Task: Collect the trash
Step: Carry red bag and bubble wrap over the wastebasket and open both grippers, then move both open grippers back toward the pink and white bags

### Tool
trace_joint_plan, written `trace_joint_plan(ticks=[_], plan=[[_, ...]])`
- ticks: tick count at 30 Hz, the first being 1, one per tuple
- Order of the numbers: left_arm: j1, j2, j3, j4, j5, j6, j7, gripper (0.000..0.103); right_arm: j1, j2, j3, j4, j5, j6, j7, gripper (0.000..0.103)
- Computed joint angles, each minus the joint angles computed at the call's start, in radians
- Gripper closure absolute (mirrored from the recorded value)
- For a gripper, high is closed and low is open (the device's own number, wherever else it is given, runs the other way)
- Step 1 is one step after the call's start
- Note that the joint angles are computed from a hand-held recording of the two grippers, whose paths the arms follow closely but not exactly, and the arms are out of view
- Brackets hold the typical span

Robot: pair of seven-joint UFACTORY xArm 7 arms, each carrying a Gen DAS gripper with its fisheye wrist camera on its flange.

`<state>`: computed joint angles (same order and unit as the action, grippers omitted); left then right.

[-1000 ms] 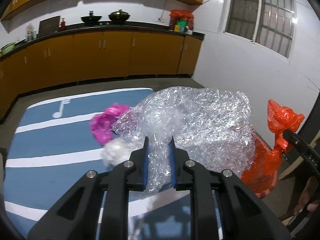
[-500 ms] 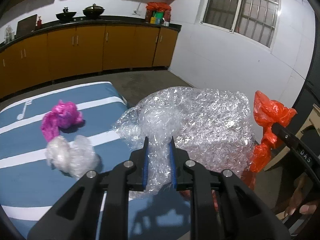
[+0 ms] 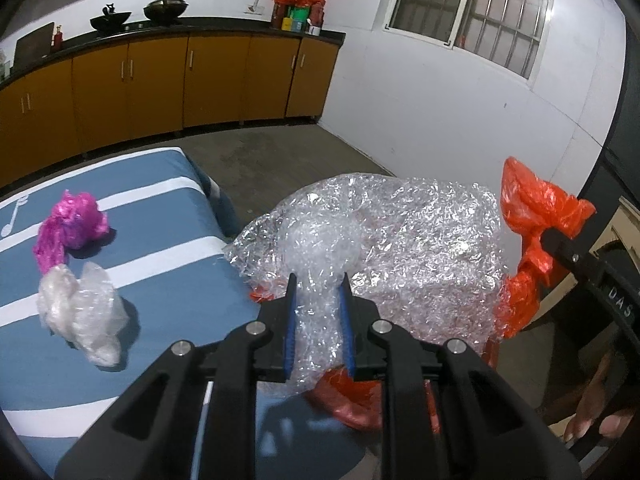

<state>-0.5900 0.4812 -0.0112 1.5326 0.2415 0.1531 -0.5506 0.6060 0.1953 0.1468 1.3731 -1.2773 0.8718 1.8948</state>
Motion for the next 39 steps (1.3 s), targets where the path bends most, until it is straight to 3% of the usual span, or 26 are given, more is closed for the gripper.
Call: trace_joint_plan(ticks=[3, 5, 10, 14, 16, 17, 25, 29, 32, 39], plan=[[0.024, 0.02, -0.035, 0.018, -0.023, 0.005, 0.034, 0.078, 0.003, 0.004, 0.0, -0.002, -0.004, 0.004, 0.016, 0.073], [0.04, 0.028, -0.056, 0.02, -0.043, 0.004, 0.061, 0.072, -0.005, 0.005, -0.004, -0.008, -0.003, -0.02, 0.022, 0.066], [0.034, 0.022, -0.042, -0.006, -0.066, -0.007, 0.067, 0.061, -0.007, 0.012, -0.007, -0.012, 0.023, -0.042, 0.021, 0.055], [-0.01, -0.01, 0.037, -0.061, -0.033, -0.029, 0.003, 0.056, 0.0, 0.008, -0.003, -0.021, 0.036, -0.025, 0.004, 0.054], [-0.056, -0.032, 0.111, -0.093, 0.015, -0.042, -0.062, 0.052, 0.001, 0.008, -0.002, -0.021, 0.047, -0.021, -0.01, 0.054], [-0.089, -0.047, 0.161, -0.117, 0.051, -0.051, -0.109, 0.051, 0.002, 0.008, -0.001, -0.021, 0.05, -0.021, -0.015, 0.054], [-0.206, -0.125, 0.356, -0.218, 0.302, -0.059, -0.373, 0.047, 0.024, 0.047, -0.002, 0.035, 0.06, -0.024, -0.09, 0.054], [-0.303, -0.183, 0.515, -0.284, 0.517, -0.056, -0.589, 0.043, 0.043, 0.093, -0.013, 0.092, 0.073, -0.064, -0.149, 0.054], [-0.34, -0.227, 0.589, -0.322, 0.673, -0.032, -0.735, 0.041, 0.064, 0.143, -0.029, 0.152, 0.091, -0.102, -0.203, 0.054], [-0.314, -0.347, 0.647, -0.422, 0.947, 0.08, -0.964, 0.035, 0.125, 0.318, -0.065, 0.385, 0.18, -0.181, -0.379, 0.046]])
